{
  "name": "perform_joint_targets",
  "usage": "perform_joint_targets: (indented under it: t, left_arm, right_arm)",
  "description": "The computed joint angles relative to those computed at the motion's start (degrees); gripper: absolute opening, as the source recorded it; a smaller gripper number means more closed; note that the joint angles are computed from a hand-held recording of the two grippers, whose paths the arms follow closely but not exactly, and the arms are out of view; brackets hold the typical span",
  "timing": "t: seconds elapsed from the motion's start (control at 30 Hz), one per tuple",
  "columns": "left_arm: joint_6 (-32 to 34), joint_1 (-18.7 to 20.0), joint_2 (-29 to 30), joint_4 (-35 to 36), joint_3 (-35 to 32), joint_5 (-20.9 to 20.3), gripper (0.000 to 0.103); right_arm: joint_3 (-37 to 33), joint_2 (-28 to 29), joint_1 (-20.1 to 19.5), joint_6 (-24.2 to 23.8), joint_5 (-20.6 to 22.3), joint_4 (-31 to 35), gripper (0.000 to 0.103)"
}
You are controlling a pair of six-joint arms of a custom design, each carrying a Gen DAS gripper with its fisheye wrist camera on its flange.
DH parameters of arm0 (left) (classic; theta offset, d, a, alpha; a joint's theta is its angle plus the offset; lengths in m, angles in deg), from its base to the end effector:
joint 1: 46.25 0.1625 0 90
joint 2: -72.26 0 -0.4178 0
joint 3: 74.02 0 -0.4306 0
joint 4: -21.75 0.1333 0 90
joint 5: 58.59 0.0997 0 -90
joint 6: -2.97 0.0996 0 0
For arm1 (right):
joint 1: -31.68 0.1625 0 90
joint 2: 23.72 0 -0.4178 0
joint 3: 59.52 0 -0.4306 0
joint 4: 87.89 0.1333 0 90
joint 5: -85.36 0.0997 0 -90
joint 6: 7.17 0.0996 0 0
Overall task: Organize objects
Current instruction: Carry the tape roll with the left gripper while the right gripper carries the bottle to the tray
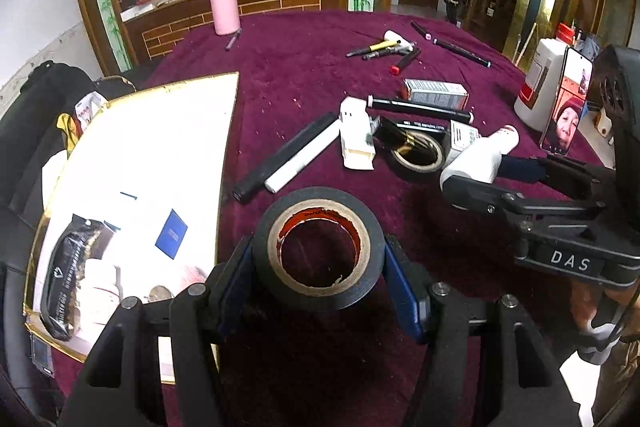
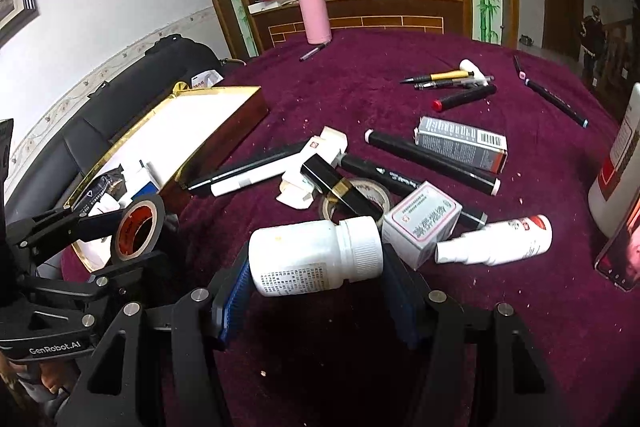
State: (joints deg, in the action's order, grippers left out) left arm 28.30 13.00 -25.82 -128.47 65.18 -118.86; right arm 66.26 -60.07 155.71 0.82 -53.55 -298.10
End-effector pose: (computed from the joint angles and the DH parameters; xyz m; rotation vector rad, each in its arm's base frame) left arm -0.0415 -0.4270 0.2439 1.1205 2.3509 -0.4699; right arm 0.3057 -0.3486 -0.0257 0.2424 -2.3519 0.9854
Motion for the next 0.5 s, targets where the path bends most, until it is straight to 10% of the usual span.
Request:
perform_joint_targets:
  t: [0.5]
  left_arm:
    - [-0.6,3.4,-0.2,-2.6,-4.6,2.1,0.062]
  right_arm:
    - [-2.7,0.9,1.4,-2.2,0.2,0.9,0.065]
